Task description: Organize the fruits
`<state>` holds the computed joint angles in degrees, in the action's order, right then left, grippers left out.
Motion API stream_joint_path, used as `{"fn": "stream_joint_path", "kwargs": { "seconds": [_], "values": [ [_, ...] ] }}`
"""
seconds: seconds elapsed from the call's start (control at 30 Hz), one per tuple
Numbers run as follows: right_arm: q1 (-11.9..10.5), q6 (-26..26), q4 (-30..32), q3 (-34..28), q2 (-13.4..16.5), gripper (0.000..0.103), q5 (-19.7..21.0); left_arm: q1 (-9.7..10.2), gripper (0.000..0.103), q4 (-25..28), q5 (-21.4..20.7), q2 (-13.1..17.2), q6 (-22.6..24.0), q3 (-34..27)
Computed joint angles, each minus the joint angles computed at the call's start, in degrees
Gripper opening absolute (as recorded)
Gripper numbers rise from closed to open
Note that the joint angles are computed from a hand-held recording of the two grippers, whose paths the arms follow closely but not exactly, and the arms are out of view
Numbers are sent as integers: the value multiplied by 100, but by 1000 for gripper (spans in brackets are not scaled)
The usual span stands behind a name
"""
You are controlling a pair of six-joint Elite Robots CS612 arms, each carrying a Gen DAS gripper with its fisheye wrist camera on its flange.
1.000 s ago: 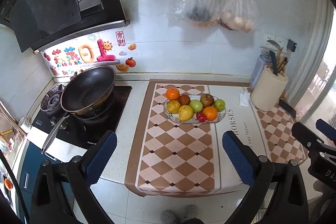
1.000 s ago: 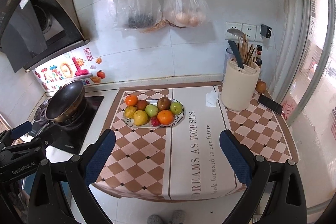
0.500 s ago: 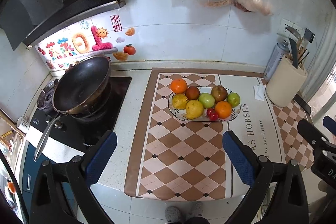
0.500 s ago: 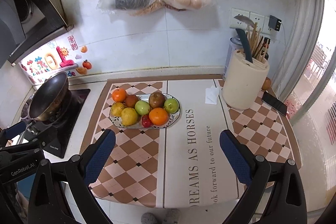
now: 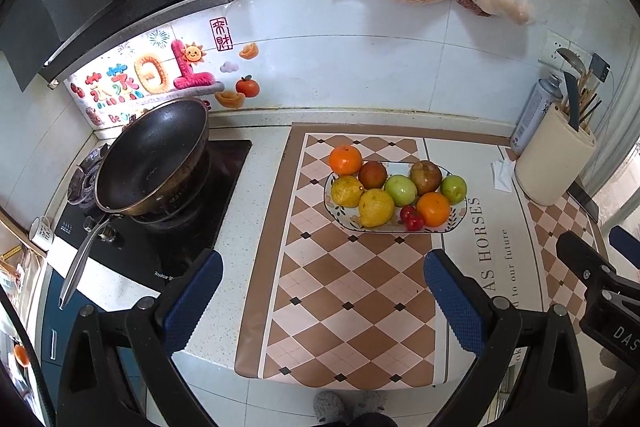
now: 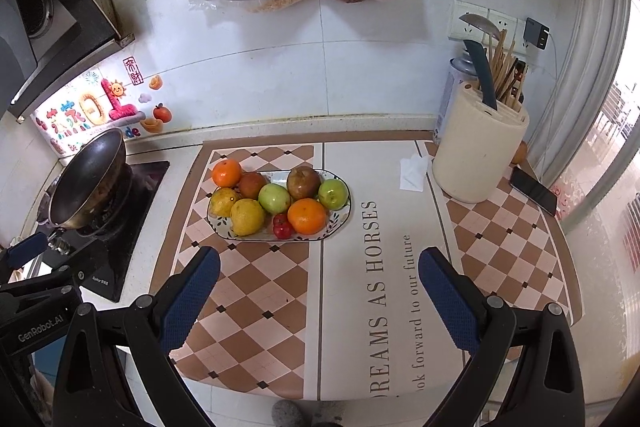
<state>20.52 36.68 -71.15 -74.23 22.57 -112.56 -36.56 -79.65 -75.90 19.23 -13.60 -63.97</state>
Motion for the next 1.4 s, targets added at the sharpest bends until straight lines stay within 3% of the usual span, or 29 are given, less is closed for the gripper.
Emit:
{"fn": "stream_joint_path", "kwargs": {
  "seconds": [1.4],
  "values": [
    [101, 73, -12, -47, -19, 102, -129, -22, 103, -95, 7, 25, -40, -152]
  ]
}}
